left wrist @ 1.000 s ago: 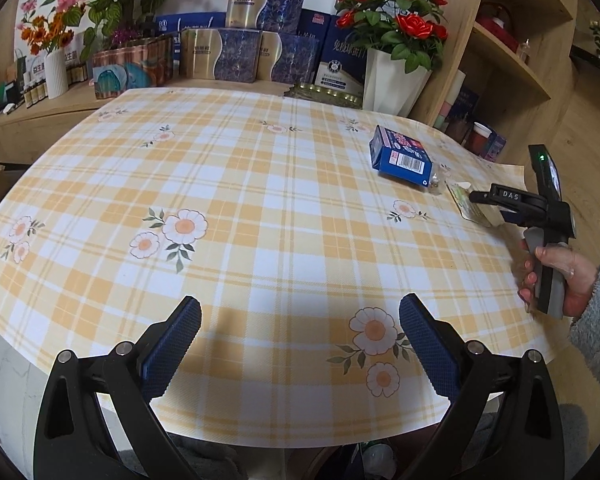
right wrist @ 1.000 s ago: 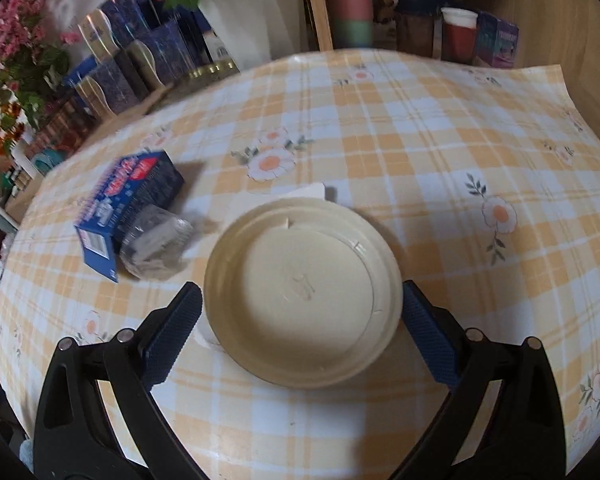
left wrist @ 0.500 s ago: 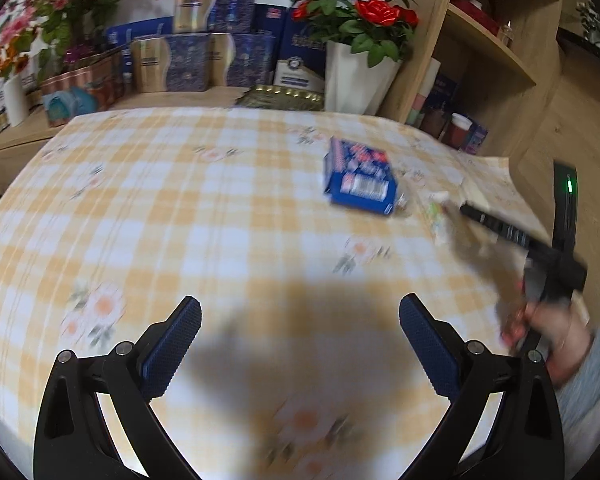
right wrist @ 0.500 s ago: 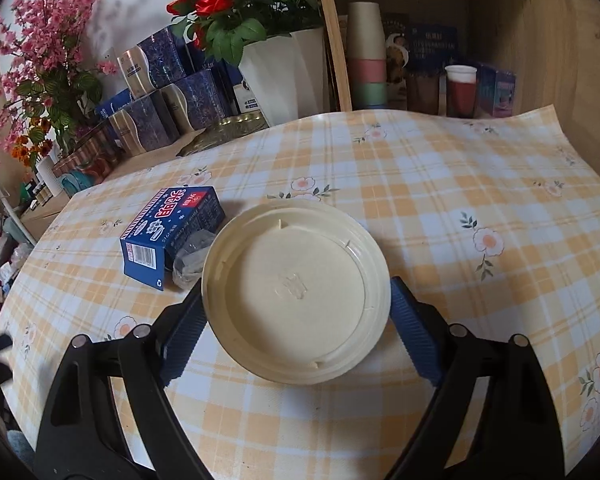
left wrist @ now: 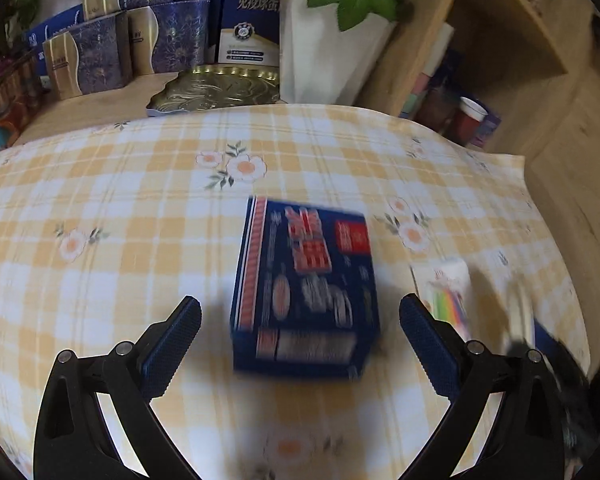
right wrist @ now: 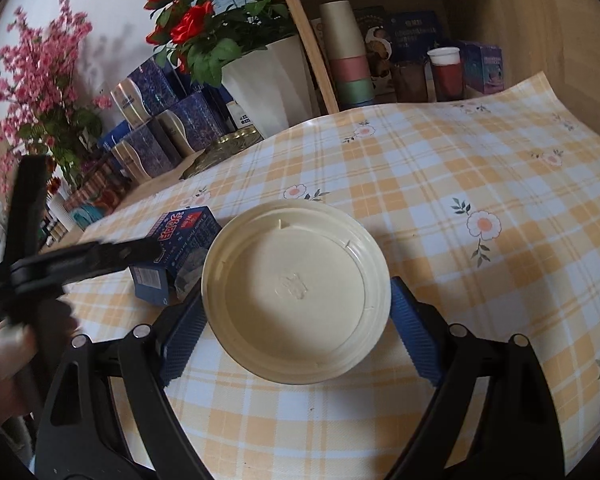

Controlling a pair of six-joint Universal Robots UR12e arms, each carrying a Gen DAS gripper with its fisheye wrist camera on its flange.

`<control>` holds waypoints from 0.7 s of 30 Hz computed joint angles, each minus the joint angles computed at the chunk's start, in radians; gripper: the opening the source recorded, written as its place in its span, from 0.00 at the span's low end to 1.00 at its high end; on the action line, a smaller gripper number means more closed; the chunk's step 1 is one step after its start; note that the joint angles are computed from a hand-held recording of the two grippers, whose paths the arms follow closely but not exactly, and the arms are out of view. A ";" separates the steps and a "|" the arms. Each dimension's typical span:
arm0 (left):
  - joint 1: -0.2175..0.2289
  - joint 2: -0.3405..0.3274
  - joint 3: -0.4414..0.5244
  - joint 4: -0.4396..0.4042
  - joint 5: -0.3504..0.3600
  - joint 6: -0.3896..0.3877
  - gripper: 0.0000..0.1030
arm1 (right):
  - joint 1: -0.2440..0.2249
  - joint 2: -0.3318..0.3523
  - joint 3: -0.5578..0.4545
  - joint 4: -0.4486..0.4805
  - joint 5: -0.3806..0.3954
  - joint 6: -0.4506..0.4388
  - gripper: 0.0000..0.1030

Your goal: Collect trash

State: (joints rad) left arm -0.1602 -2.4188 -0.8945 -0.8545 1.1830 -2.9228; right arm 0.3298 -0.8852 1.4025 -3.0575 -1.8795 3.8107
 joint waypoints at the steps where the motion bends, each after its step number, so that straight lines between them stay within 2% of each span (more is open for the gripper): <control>1: -0.005 -0.018 0.033 -0.015 0.014 -0.012 0.94 | -0.002 0.000 0.002 -0.003 0.011 0.005 0.84; 8: -0.028 -0.076 0.144 -0.073 0.070 -0.005 0.94 | -0.006 0.002 -0.004 0.008 0.032 -0.001 0.84; 10: -0.034 -0.088 0.164 -0.091 0.110 -0.023 0.94 | -0.005 0.002 -0.007 0.013 0.033 -0.010 0.84; 13: -0.038 -0.106 0.195 -0.135 0.135 -0.053 0.94 | -0.004 0.003 -0.010 0.017 0.034 -0.018 0.84; 15: -0.033 -0.100 0.184 -0.145 0.122 -0.064 0.92 | -0.004 0.003 -0.009 0.019 0.031 -0.017 0.84; 16: -0.028 -0.086 0.154 -0.110 0.111 -0.071 0.75 | -0.004 0.003 -0.009 0.017 0.031 -0.014 0.84; 21: 0.013 -0.025 0.044 0.007 0.003 -0.110 0.75 | -0.005 0.003 -0.006 0.009 0.030 -0.009 0.84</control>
